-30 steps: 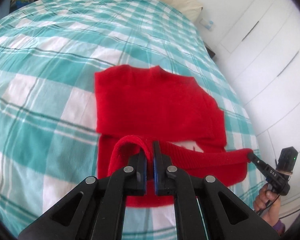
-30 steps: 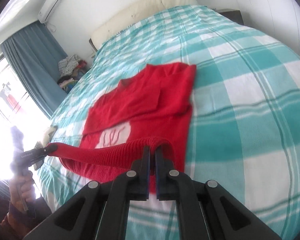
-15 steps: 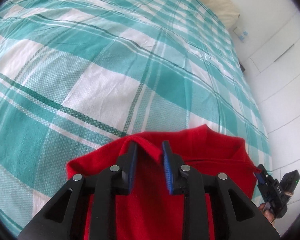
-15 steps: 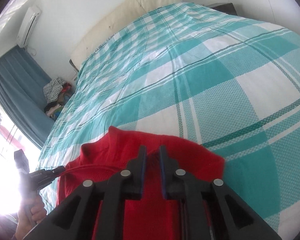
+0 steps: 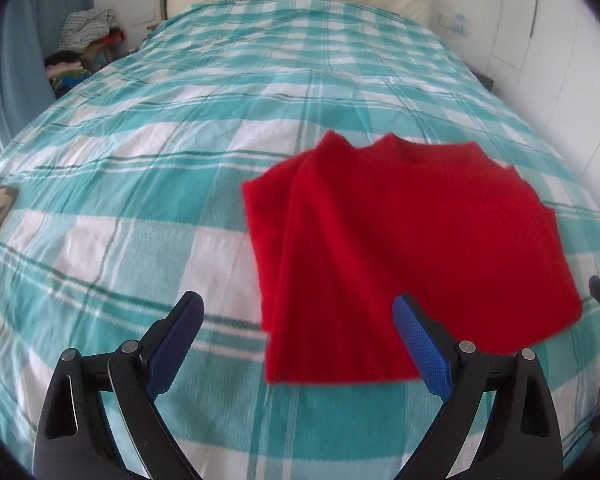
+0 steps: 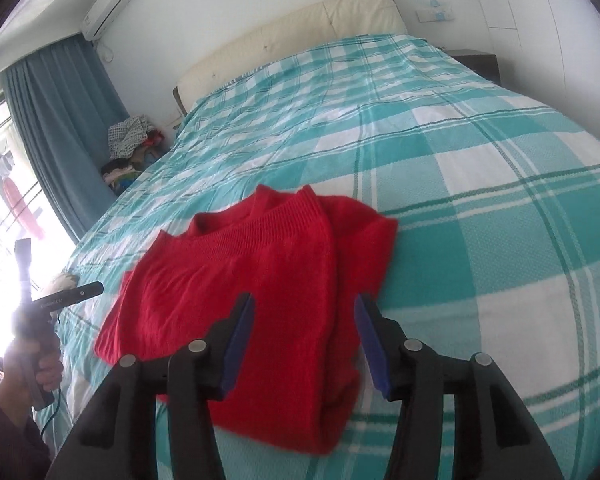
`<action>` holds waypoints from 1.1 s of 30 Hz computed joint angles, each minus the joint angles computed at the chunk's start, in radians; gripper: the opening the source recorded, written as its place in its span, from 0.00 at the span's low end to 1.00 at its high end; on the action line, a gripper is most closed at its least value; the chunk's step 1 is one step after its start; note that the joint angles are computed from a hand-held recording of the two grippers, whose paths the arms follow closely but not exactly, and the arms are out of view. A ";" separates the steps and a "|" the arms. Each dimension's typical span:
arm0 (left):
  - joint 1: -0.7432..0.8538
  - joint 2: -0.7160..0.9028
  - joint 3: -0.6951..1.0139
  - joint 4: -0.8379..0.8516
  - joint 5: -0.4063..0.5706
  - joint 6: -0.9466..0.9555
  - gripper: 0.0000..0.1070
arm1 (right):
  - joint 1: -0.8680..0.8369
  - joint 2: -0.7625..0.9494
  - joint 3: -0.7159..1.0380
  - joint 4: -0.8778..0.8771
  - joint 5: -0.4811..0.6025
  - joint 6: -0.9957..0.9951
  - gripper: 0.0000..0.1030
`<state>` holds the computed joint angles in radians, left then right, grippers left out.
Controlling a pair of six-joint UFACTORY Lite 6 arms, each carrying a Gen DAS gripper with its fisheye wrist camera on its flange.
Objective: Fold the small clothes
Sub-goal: 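Withdraw both open grippers from the folded sweater, then grasp one side edge of the folded sweater with the right gripper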
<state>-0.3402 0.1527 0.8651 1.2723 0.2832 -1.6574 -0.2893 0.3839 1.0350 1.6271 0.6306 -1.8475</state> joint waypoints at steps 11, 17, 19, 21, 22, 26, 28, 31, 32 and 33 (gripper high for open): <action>-0.429 0.016 -0.217 0.234 0.275 -0.608 0.91 | -0.003 -0.394 -0.643 0.594 -0.108 -0.800 0.54; -0.409 0.048 -0.257 0.395 0.255 -0.808 0.95 | -0.014 -0.294 -0.635 0.697 -0.049 -0.900 0.59; -0.411 0.047 -0.264 0.411 0.256 -0.831 0.95 | -0.004 -0.265 -0.619 0.700 -0.055 -0.898 0.63; -0.418 0.053 -0.265 0.420 0.261 -0.850 0.95 | 0.002 -0.267 -0.624 0.722 -0.054 -0.916 0.64; -0.418 0.054 -0.264 0.419 0.261 -0.849 0.95 | 0.002 -0.268 -0.626 0.730 -0.051 -0.924 0.64; -0.421 0.061 -0.264 0.412 0.256 -0.847 0.96 | 0.006 -0.271 -0.633 0.741 -0.049 -0.932 0.64; -0.415 0.063 -0.264 0.417 0.245 -0.851 0.96 | 0.006 -0.270 -0.633 0.743 -0.050 -0.934 0.65; -0.415 0.064 -0.264 0.419 0.241 -0.854 0.96 | 0.006 -0.270 -0.634 0.747 -0.048 -0.939 0.65; -0.415 0.064 -0.264 0.419 0.241 -0.854 0.96 | 0.006 -0.271 -0.638 0.750 -0.047 -0.943 0.65; -0.414 0.063 -0.265 0.420 0.241 -0.856 0.96 | 0.007 -0.271 -0.637 0.750 -0.047 -0.941 0.65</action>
